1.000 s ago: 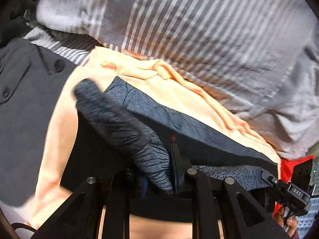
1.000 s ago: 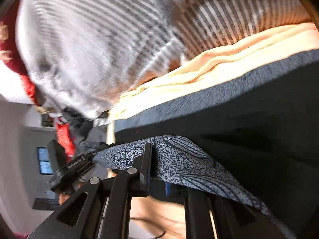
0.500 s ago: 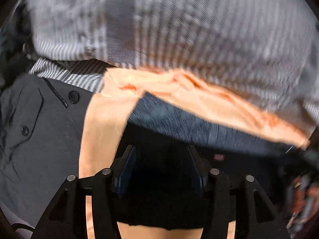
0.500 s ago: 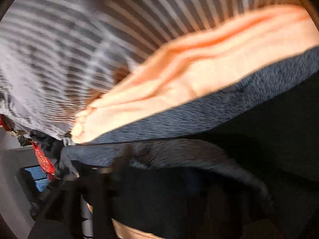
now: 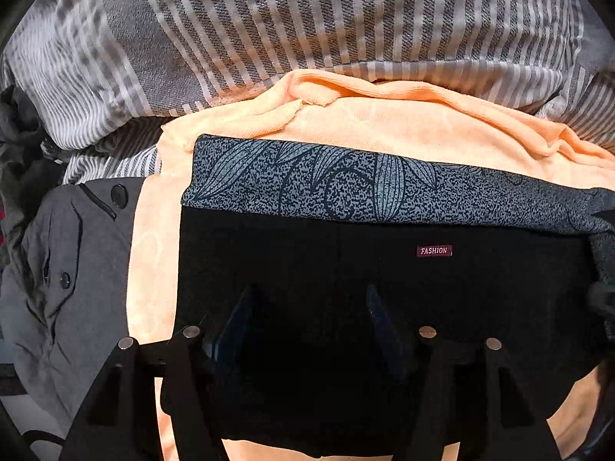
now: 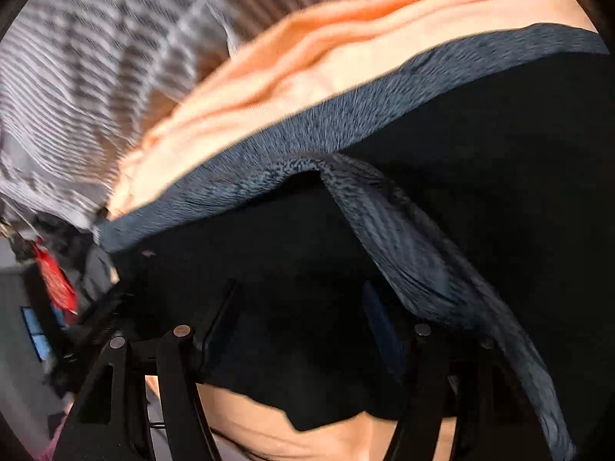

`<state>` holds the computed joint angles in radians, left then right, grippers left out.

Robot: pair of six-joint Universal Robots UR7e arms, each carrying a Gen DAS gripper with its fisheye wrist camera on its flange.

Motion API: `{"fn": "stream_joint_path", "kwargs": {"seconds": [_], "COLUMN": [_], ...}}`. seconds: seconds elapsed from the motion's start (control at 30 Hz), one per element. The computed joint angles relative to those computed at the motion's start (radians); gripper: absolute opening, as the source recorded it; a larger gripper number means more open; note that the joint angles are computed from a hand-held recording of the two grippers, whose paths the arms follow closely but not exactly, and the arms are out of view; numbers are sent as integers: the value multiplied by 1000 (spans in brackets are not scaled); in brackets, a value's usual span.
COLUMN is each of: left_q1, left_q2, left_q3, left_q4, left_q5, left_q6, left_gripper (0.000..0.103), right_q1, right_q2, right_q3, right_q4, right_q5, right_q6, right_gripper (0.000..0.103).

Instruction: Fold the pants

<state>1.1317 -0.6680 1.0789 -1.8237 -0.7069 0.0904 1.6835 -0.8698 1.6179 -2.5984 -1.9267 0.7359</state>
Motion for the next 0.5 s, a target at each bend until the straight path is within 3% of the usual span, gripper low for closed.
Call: {"fn": "stream_joint_path", "kwargs": {"seconds": [0.13,0.33,0.37,0.4,0.43,0.5], "left_q1": [-31,-111,-131,-147,-165,-206], "left_q2": [-16,-93,-110,-117,-130,-154], "left_q3": [21,124,162,181,219,301], "left_q4": [29,50,53,63,58,51], "left_q5": [15,-145,-184,-211,-240,-306], "left_q6": [-39,-104,-122,-139,-155,-184], "left_gripper": [64,64,66,75,78,78], "right_q1": [46,90,100,112,114,128], "right_q2": [-99,-338,-379,-418,-458,-549], "right_q3": [98,339,380,418,453,532], "right_q4": [-47,-64,-53,-43,-31,10], "right_q5": [-50,-126,-139,-151,-156,-168], "right_q6": [-13,46,62,79,87,124], "right_gripper": [74,74,74,74,74,74]}}
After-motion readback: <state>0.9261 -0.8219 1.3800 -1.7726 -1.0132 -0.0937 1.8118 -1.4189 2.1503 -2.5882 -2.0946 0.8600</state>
